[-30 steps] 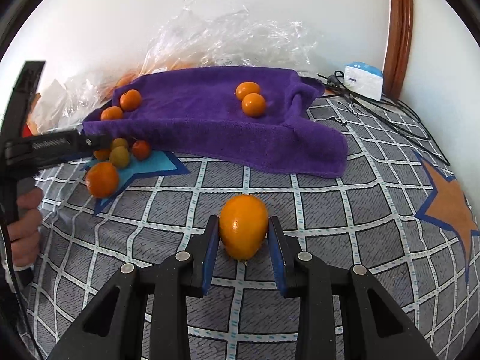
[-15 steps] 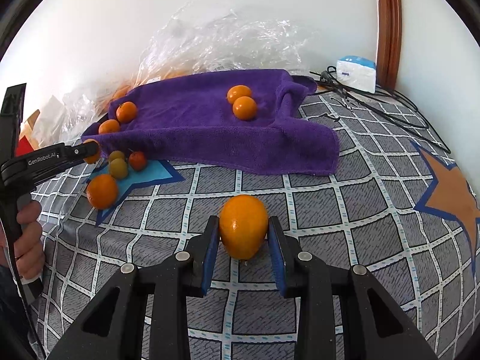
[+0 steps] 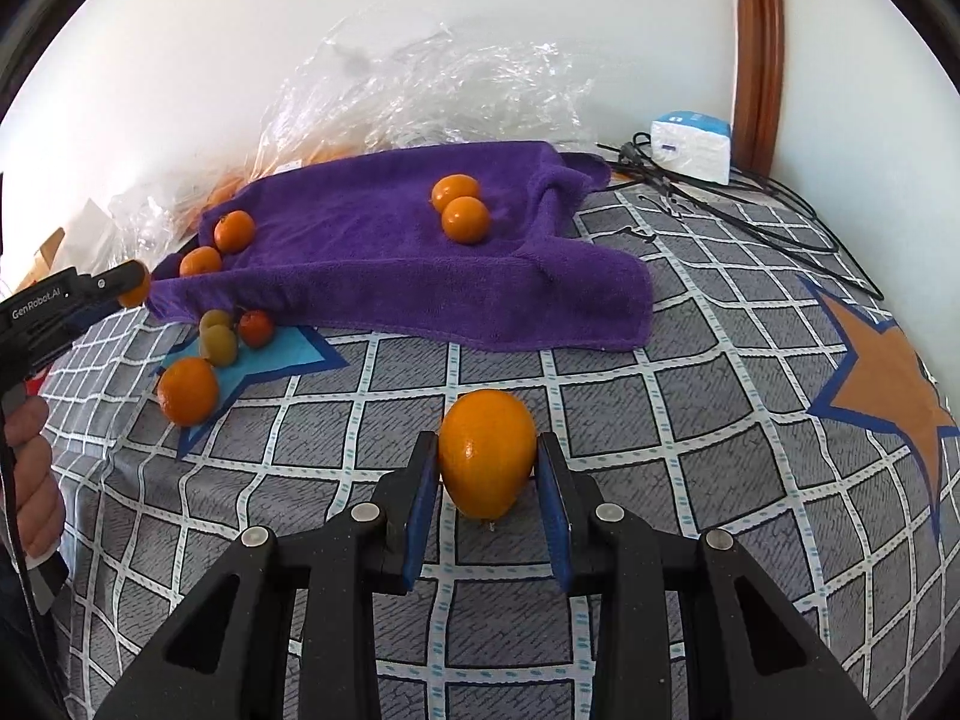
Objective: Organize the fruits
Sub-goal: 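Carry both held oranges over the purple towel with both tools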
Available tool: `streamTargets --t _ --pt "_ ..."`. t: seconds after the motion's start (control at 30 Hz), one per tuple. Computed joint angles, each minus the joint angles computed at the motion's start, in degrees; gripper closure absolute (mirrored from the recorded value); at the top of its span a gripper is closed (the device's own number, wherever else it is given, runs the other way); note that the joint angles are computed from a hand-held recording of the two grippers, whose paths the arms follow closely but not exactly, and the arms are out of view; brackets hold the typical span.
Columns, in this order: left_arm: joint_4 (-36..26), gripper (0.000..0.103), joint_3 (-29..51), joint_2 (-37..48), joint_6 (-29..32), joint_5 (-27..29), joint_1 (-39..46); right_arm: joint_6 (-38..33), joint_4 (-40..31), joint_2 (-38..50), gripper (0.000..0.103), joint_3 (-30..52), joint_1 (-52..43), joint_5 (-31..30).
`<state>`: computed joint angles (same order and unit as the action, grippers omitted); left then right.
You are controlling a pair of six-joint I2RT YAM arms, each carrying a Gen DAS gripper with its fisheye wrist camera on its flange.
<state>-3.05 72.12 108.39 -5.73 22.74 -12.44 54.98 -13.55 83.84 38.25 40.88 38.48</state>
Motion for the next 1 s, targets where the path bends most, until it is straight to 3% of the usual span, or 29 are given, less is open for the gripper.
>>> streamTargets --t 0.13,0.23,0.53,1.0 --pt "1.1 0.071 -1.5 -1.8 0.4 -1.7 0.1 0.9 -1.2 -0.7 0.071 0.1 0.0 0.4" --pt "-2.4 0.071 -1.5 -3.6 1.5 -0.1 1.5 1.1 -5.0 -1.9 0.071 2.3 1.0 2.0" --pt "-10.1 0.071 4.5 -6.7 3.3 -0.6 3.2 -8.2 -5.9 -3.2 0.071 10.9 -1.6 4.7" --pt "-14.5 0.071 20.5 3.9 0.6 -4.4 -2.8 -18.5 0.1 2.9 0.071 20.3 -12.7 -1.3"
